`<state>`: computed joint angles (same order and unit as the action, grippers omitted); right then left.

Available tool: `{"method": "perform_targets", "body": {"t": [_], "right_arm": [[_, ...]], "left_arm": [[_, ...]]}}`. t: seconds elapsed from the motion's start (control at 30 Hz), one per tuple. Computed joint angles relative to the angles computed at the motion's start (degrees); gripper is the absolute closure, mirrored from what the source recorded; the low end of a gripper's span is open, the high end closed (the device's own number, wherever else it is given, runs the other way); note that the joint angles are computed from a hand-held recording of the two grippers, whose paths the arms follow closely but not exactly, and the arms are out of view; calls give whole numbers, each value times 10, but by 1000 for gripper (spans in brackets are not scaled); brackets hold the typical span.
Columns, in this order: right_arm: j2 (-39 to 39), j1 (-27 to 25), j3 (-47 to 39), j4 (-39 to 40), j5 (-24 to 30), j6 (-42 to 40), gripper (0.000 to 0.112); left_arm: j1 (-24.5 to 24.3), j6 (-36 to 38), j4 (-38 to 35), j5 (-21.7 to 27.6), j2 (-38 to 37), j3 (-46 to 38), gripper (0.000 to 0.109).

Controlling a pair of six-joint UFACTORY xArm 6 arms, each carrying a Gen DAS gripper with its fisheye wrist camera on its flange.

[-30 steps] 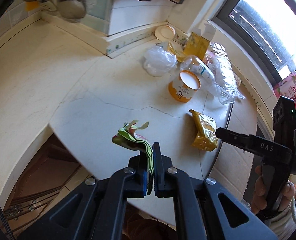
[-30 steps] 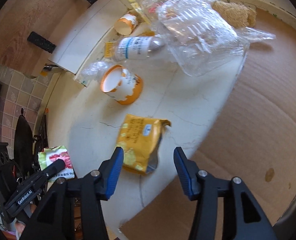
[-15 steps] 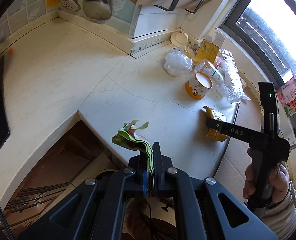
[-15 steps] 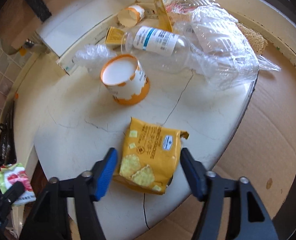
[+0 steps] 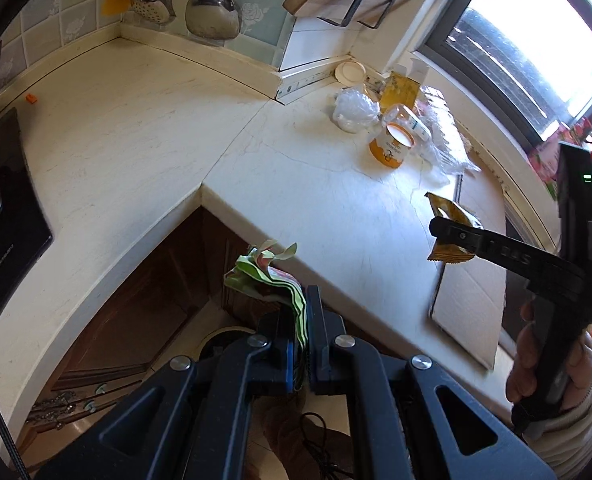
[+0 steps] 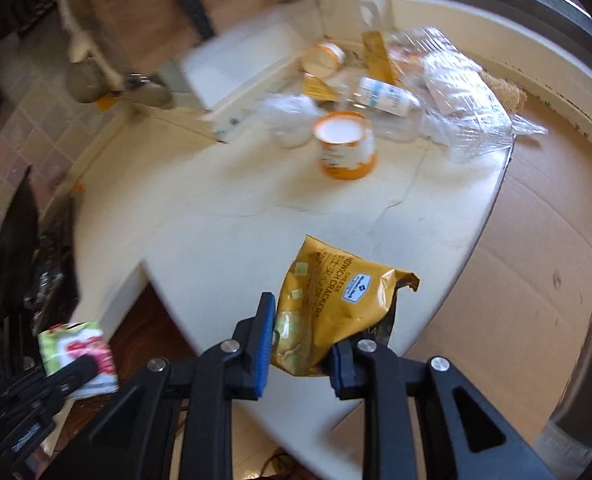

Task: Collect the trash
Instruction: 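Carry the wrapper and snack bag down over the trash bin with both tools, then open both tools to drop the wrapper and snack bag into the bin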

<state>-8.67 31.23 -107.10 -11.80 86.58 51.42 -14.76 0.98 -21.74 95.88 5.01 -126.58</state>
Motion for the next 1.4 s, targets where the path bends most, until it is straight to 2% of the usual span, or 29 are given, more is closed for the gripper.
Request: {"method": "perform_targets", "body": {"t": [0.1,0.27,0.47,0.63,0.7,0.8,1.0,1.07,1.13,1.17,1.23,1.33,1.4], "right_arm": [[2,77,-9,-28,-1,50,89],[16,164,14,-31,-13,108,89],[-7,209,147,30,-64,195,89],[-37,222,283,73,-149,231,88],[-45,217,341,89,-185,240,88],[-61,202,443,110,-269,250,86],[-46,160,595,137,-434,235,86],[-34,149,630,142,-484,233,85],[-16,139,652,144,-524,228,83],[-8,134,661,144,-543,225,81],[4,127,670,141,-558,223,71],[9,126,686,126,-582,237,59],[3,127,700,123,-592,241,58]], "left_arm": [[34,53,-29,3,-54,71,106],[86,125,-57,17,-141,206,106],[128,191,-59,46,-216,359,106],[131,230,-45,22,-259,504,106],[123,240,-38,-10,-267,563,106],[97,248,-25,-79,-270,648,105],[53,278,-22,-199,-223,739,105],[38,290,-31,-234,-200,750,98],[32,311,-35,-271,-179,765,81],[27,318,-38,-290,-169,771,77],[23,324,-44,-319,-153,781,56],[23,313,-45,-354,-146,796,51],[19,295,-42,-377,-143,806,49]]}}
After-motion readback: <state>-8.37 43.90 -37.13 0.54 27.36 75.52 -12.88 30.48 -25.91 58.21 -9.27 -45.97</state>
